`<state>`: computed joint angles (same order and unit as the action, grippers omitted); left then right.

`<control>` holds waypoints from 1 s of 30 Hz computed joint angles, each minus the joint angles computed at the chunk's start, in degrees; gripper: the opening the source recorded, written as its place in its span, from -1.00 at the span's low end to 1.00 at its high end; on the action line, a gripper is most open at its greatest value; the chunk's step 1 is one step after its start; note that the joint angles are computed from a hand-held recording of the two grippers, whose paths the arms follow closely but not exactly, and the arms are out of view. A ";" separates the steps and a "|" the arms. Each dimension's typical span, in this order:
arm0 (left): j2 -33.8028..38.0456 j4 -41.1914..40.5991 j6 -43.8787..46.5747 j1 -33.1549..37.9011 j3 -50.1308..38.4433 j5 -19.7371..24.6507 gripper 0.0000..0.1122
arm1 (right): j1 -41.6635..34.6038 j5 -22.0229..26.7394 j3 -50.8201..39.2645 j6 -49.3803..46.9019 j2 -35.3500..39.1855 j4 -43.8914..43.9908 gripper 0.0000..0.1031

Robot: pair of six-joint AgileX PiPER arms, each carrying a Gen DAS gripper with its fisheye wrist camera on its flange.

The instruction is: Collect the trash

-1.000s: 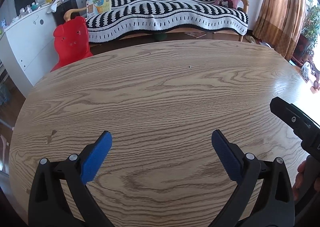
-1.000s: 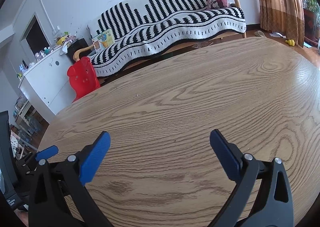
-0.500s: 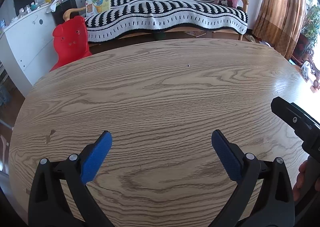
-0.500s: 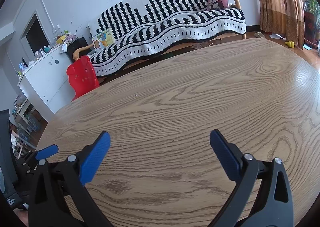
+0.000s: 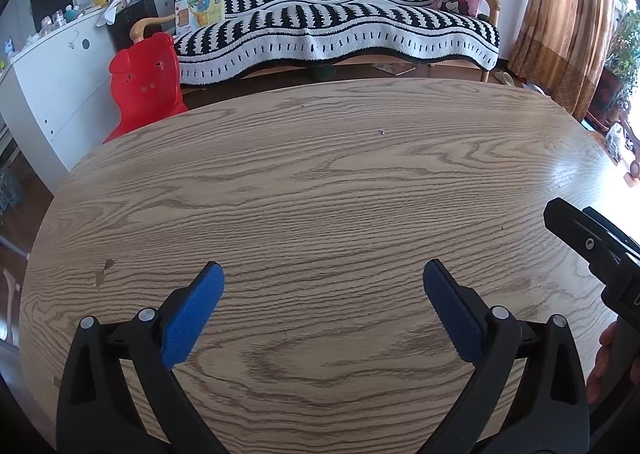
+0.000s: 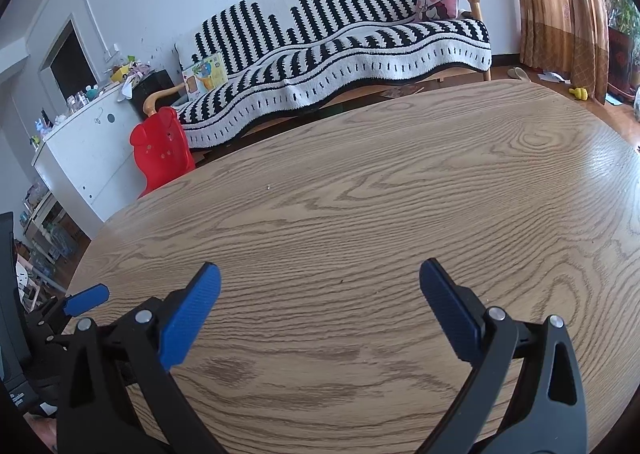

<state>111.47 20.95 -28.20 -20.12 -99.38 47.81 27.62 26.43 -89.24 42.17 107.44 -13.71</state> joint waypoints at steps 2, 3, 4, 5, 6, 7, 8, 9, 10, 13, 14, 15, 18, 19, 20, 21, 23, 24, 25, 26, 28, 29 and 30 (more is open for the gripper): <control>-0.08 0.12 -0.11 -0.02 0.09 0.01 0.72 | -0.02 0.13 -0.10 -0.36 0.04 0.21 0.86; -0.06 0.07 0.01 0.00 0.05 0.03 0.72 | -0.08 0.11 -0.05 -0.62 0.01 0.42 0.86; -0.10 0.34 -0.06 -0.02 0.12 -0.02 0.72 | 0.03 0.20 -0.18 -0.26 0.07 0.13 0.86; -0.24 0.69 -0.32 -0.17 0.36 -0.05 0.72 | 0.05 0.24 -0.20 -0.10 0.07 -0.03 0.86; -0.23 0.88 -0.49 -0.33 0.29 0.11 0.72 | 0.09 0.19 -0.14 0.18 0.04 -0.25 0.86; -0.25 0.92 -0.44 -0.33 0.30 0.13 0.72 | 0.08 0.11 -0.12 0.20 0.06 -0.21 0.86; -0.19 0.94 -0.53 -0.39 0.18 0.19 0.72 | -0.01 0.05 -0.04 -0.10 0.05 0.03 0.86; -0.18 1.03 -0.62 -0.42 0.16 0.21 0.72 | -0.07 -0.02 0.05 -0.23 0.01 0.21 0.86; -0.21 1.01 -0.53 -0.38 0.20 0.12 0.72 | -0.10 -0.03 0.08 -0.40 -0.03 0.35 0.86; -0.08 1.01 -0.52 -0.38 -0.12 0.24 0.72 | -0.05 0.06 -0.03 -0.28 0.02 0.09 0.86; -0.09 1.07 -0.60 -0.33 -0.11 0.17 0.72 | -0.05 0.06 0.00 -0.22 0.00 0.06 0.86; -0.09 1.08 -0.66 -0.35 -0.10 0.13 0.72 | -0.07 0.04 0.01 -0.23 -0.01 0.14 0.86; 0.00 2.28 -1.52 -0.50 -0.23 0.42 0.72 | -0.05 0.06 -0.01 -0.29 -0.02 0.12 0.86; 0.00 3.74 -2.54 -0.83 -0.23 0.76 0.72 | -0.09 0.03 -0.02 -0.57 -0.02 0.32 0.86; -0.07 6.11 -4.37 -1.39 -0.08 1.18 0.72 | 0.05 0.14 -0.17 -0.11 0.08 0.01 0.86; -0.17 8.03 -6.03 -1.89 0.12 1.54 0.72 | -0.06 0.01 -0.06 -0.37 0.04 0.32 0.86; -0.20 12.31 -10.21 -2.90 0.21 2.87 0.72 | -0.29 -0.15 0.18 -1.00 -0.03 1.01 0.86; -0.31 11.84 -9.94 -2.76 0.24 2.61 0.72 | -0.44 -0.29 0.38 -1.49 -0.11 1.50 0.86; -0.48 9.96 -8.10 -2.30 0.24 1.87 0.72 | -0.60 -0.44 0.64 -2.04 -0.22 1.95 0.86; -0.50 7.39 -5.48 -1.78 0.00 1.27 0.72 | -0.64 -0.48 0.72 -2.33 -0.25 2.14 0.86; -0.11 4.88 -3.11 -1.40 -0.39 1.05 0.72 | -0.72 -0.61 0.97 -2.78 -0.40 2.47 0.86; 0.05 3.72 -2.10 -1.15 -0.36 0.72 0.72 | -0.77 -0.69 1.08 -2.92 -0.45 2.71 0.86; 0.13 3.83 -2.11 -1.21 -0.11 0.43 0.72 | -0.80 -0.66 1.02 -3.01 -0.42 2.99 0.86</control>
<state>111.59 24.78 -30.31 -21.34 -99.49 48.24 26.82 25.77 -88.22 39.15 107.02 -10.73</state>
